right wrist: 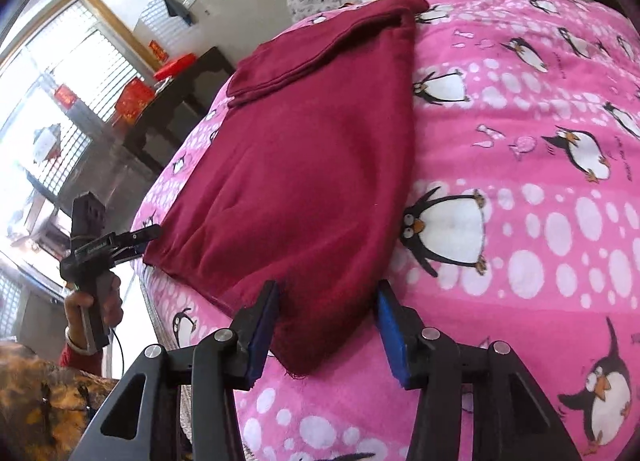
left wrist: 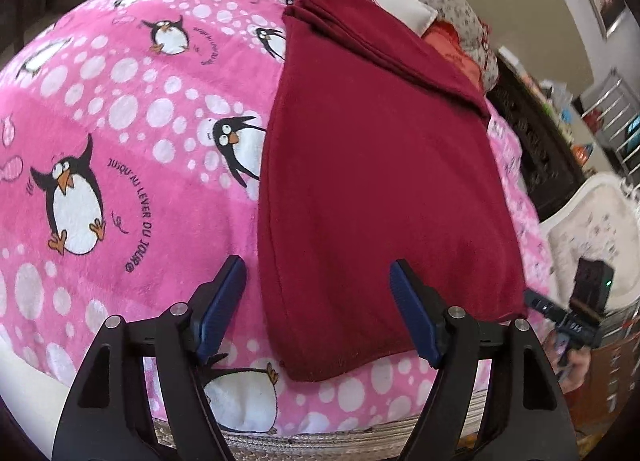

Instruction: Fold small clothes

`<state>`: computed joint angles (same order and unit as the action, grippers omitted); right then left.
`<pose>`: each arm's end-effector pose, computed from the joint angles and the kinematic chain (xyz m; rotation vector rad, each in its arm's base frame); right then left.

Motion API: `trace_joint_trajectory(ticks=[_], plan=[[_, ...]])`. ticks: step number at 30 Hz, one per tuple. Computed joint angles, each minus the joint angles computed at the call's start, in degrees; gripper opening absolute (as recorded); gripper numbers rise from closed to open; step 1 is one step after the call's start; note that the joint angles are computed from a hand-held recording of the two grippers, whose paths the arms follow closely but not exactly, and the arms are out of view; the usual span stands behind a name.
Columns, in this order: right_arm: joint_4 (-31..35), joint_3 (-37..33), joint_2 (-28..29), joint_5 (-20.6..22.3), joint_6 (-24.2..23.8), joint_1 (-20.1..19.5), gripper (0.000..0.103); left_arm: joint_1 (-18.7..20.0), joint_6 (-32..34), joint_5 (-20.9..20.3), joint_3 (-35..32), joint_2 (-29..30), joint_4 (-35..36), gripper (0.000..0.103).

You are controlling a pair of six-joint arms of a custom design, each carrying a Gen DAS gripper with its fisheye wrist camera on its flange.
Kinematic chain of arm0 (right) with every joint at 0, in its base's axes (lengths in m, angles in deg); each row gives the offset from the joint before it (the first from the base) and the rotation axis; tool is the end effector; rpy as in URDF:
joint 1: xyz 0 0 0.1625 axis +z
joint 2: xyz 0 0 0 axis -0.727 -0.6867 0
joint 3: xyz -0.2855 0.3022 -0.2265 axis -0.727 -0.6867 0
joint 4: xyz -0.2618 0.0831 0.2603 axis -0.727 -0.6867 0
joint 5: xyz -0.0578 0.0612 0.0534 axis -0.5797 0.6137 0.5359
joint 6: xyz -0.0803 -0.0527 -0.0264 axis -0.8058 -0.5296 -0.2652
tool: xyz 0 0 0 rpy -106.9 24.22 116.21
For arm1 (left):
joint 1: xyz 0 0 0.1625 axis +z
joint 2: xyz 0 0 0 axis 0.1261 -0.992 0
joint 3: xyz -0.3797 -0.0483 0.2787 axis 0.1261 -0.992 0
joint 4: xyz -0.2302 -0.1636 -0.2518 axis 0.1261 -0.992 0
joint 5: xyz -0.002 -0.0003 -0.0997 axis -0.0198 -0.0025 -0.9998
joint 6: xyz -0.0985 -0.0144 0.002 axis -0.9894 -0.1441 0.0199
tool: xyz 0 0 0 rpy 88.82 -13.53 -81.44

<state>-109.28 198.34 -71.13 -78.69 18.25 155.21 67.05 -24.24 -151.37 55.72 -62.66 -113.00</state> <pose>0.2844 -0.4658 0.0631 0.7910 -2.9022 0.3909 0.0815 -0.3728 0.3865 -0.0651 2.6723 -0.8715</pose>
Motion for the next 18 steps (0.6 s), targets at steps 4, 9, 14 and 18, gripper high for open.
trace_joint_trajectory(ticks=[4,9,14,18], plan=[[0.09,-0.37,0.85,2.15,-1.12,-0.3,0.047,-1.57,-0.36,2.53,0.85,0.92,-1.01,0.082],[0.28,-0.96,1.92,4.64,-2.09,-0.47,0.051,-2.9,0.47,4.34,2.12,2.5,-3.6,0.092],[-0.67,-0.89,2.76,9.44,-2.69,-1.63,0.048,-4.7,2.01,7.79,1.84,3.38,-0.1,0.096],[4.0,-2.75,2.68,16.94,-2.9,-2.73,0.019,-2.92,2.57,2.85,-0.56,2.65,3.36,0.019]])
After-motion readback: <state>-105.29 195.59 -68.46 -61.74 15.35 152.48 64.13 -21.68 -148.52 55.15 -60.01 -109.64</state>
